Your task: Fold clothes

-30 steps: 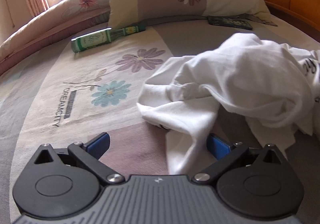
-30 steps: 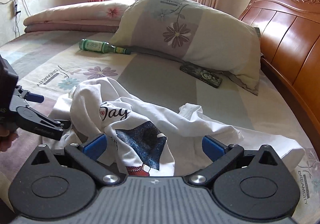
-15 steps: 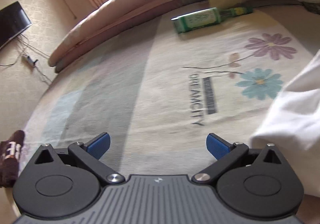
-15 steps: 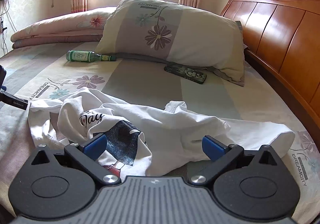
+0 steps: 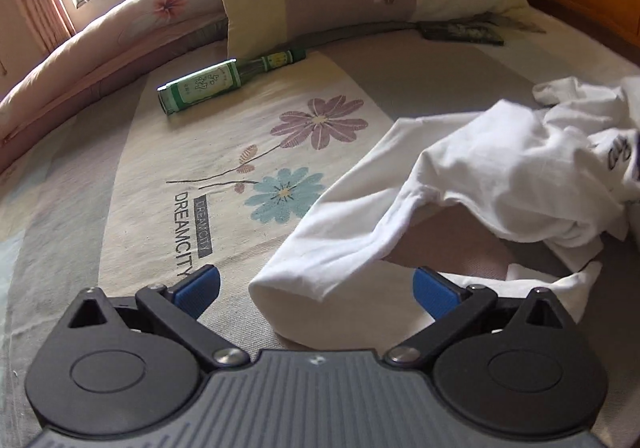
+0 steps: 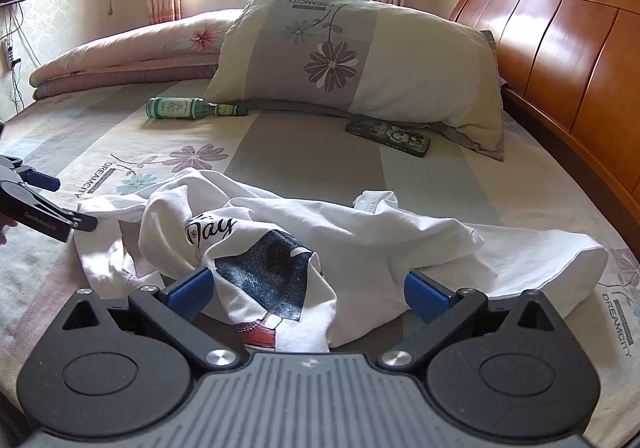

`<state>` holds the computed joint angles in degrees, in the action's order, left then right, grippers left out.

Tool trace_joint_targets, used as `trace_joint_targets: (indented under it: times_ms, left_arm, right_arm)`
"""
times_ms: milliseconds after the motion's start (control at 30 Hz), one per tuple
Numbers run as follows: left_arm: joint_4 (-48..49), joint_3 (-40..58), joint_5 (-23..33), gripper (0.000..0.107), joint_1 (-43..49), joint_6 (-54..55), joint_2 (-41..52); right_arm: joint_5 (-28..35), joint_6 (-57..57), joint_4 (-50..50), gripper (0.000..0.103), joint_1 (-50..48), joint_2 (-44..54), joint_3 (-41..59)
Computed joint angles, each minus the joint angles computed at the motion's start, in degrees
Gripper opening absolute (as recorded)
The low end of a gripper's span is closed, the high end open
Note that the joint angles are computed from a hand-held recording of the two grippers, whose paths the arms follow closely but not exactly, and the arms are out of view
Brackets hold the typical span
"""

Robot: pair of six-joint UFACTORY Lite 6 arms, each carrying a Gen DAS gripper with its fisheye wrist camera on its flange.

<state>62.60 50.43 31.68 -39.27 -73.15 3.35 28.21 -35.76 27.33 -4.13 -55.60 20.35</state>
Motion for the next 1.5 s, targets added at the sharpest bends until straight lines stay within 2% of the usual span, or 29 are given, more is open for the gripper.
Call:
trace_joint_targets:
  times_ms: [233, 300, 367, 533, 667, 767, 867, 1100, 1267, 1367, 1433, 1500]
  left_arm:
    - [9.5, 4.5, 3.8, 0.102, 5.8, -18.6, 9.4]
    - [7.4, 4.5, 3.5, 0.103, 7.5, -16.4, 9.5]
    - [7.6, 4.1, 5.6, 0.103, 7.8, -15.3, 8.8]
    - [9.8, 7.1, 15.3, 0.103, 8.5, -9.1, 8.2]
    - [11.7, 12.0, 19.8, 0.103, 10.4, -3.5, 8.1]
    - [8.8, 16.5, 18.8, 0.103, 11.3, 4.0, 9.7]
    - [4.3, 15.6, 15.4, 0.102, 9.8, 7.5, 9.3]
    - [-7.8, 8.7, 3.9, 0.102, 3.2, 4.4, 4.5]
    - [-10.6, 15.3, 8.8, 0.102, 0.2, 6.5, 14.7]
    - [-10.6, 11.8, 11.1, 0.102, -0.2, 9.0, 11.5]
    - [-10.0, 7.8, 15.1, 0.102, 0.3, 10.8, 8.1]
    - [-10.6, 2.4, 17.0, 0.103, 3.5, 13.5, 3.1]
  right_arm:
    - [3.4, -7.2, 6.3, 0.103, -6.4, -1.4, -1.0]
    - [2.5, -7.2, 5.7, 0.103, -6.5, -1.3, -1.6]
    - [2.8, -9.7, 7.8, 0.103, -7.9, -0.7, -1.9]
    - [4.1, -14.7, 11.9, 0.103, -10.3, 0.0, -2.7]
    - [4.0, -14.7, 11.9, 0.103, -9.9, -0.5, -3.4]
    - [4.4, -14.4, 12.0, 0.103, -9.9, -0.7, -3.6]
    - [5.0, -13.8, 11.8, 0.103, -9.7, -1.5, -4.0]
    - [4.5, -9.5, 9.1, 0.103, -6.6, -2.3, -4.3]
    - [7.1, -9.2, 9.2, 0.103, -7.6, -5.2, -4.6]
    - [10.2, -12.9, 11.2, 0.103, -11.7, -7.4, -5.1]
    - [11.1, -15.1, 12.4, 0.103, -14.2, -7.4, -5.3]
    - [12.0, -17.5, 14.6, 0.103, -16.8, -6.4, -5.3]
